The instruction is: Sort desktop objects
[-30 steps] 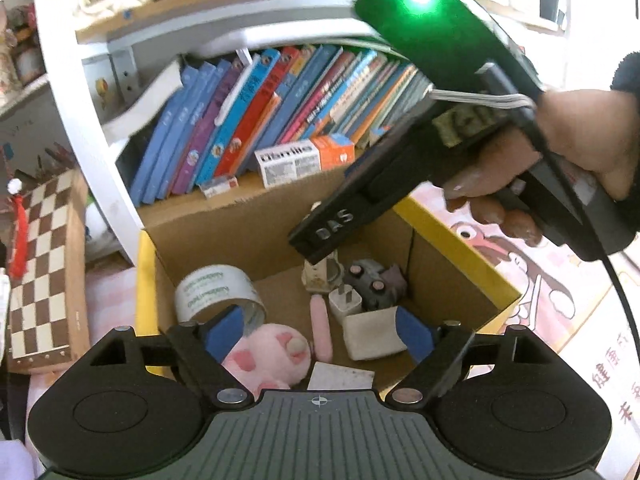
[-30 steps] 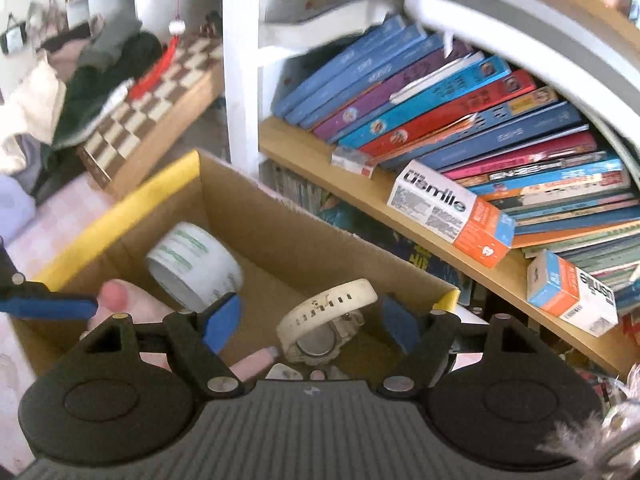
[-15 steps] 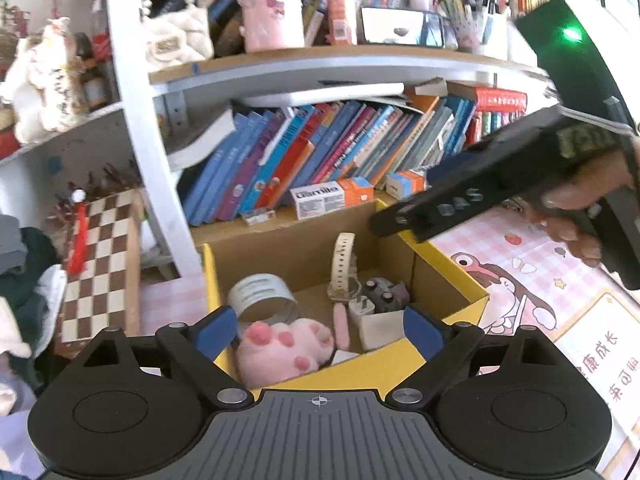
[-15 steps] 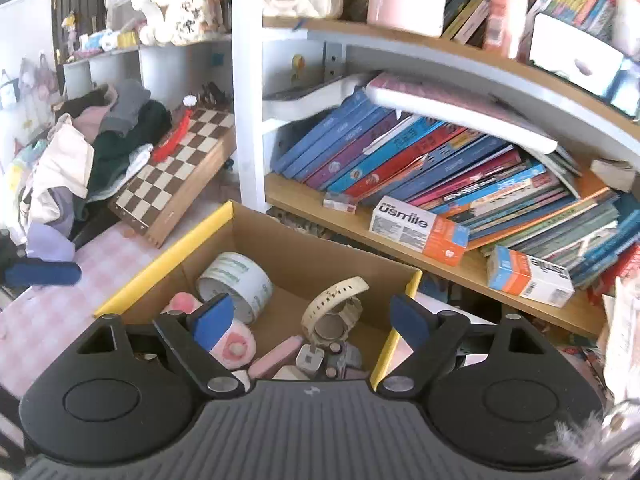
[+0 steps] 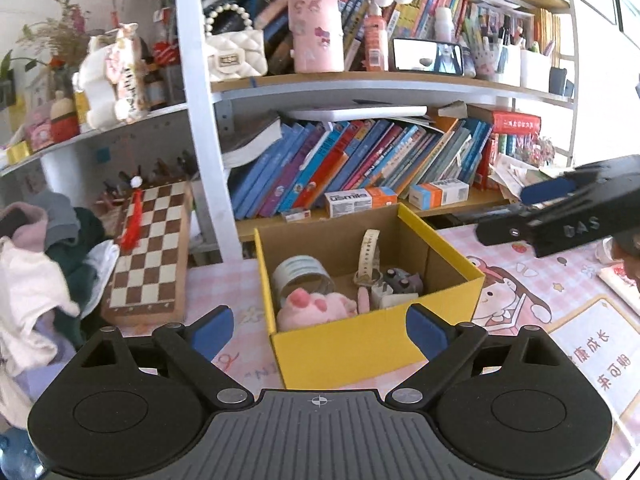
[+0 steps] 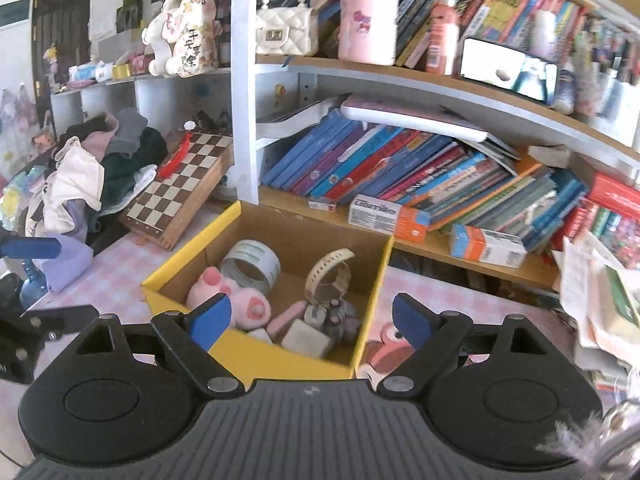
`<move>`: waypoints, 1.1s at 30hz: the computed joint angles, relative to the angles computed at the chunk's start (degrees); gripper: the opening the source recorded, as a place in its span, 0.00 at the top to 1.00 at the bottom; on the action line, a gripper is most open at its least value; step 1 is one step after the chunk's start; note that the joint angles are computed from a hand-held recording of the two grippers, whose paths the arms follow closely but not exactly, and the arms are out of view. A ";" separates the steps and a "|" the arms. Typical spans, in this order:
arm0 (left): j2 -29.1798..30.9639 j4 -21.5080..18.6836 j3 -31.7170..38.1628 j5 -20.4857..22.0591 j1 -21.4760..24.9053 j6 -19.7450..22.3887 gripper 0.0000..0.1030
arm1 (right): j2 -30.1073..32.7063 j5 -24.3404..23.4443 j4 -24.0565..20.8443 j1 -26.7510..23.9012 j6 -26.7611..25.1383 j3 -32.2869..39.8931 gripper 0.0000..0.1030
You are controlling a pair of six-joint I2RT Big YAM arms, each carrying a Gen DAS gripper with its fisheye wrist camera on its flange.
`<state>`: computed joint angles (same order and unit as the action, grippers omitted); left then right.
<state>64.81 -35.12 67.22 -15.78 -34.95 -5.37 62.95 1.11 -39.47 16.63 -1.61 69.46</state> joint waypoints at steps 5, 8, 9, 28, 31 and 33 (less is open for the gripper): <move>-3.67 -0.96 -3.39 -2.38 -2.07 -1.15 0.08 | -6.26 6.36 0.45 3.46 2.97 -5.72 0.10; -5.32 -1.32 -5.10 -3.88 -3.24 -1.17 0.08 | -9.72 11.27 0.65 6.46 4.19 -8.97 0.07; -5.89 -1.39 -5.69 -4.47 -3.66 -1.33 0.08 | -10.82 12.86 0.58 7.58 4.77 -10.02 0.06; -13.82 -4.36 -14.61 -9.09 -9.85 -6.36 0.07 | -19.90 32.26 -10.68 27.57 26.19 -20.76 0.03; -14.40 -5.21 -15.26 -9.72 -10.76 -8.35 0.07 | -20.23 34.00 -13.22 30.06 30.26 -21.20 0.03; -14.80 -5.56 -15.66 -10.37 -11.54 -9.23 0.07 | -20.52 34.74 -14.41 31.51 32.92 -21.51 0.03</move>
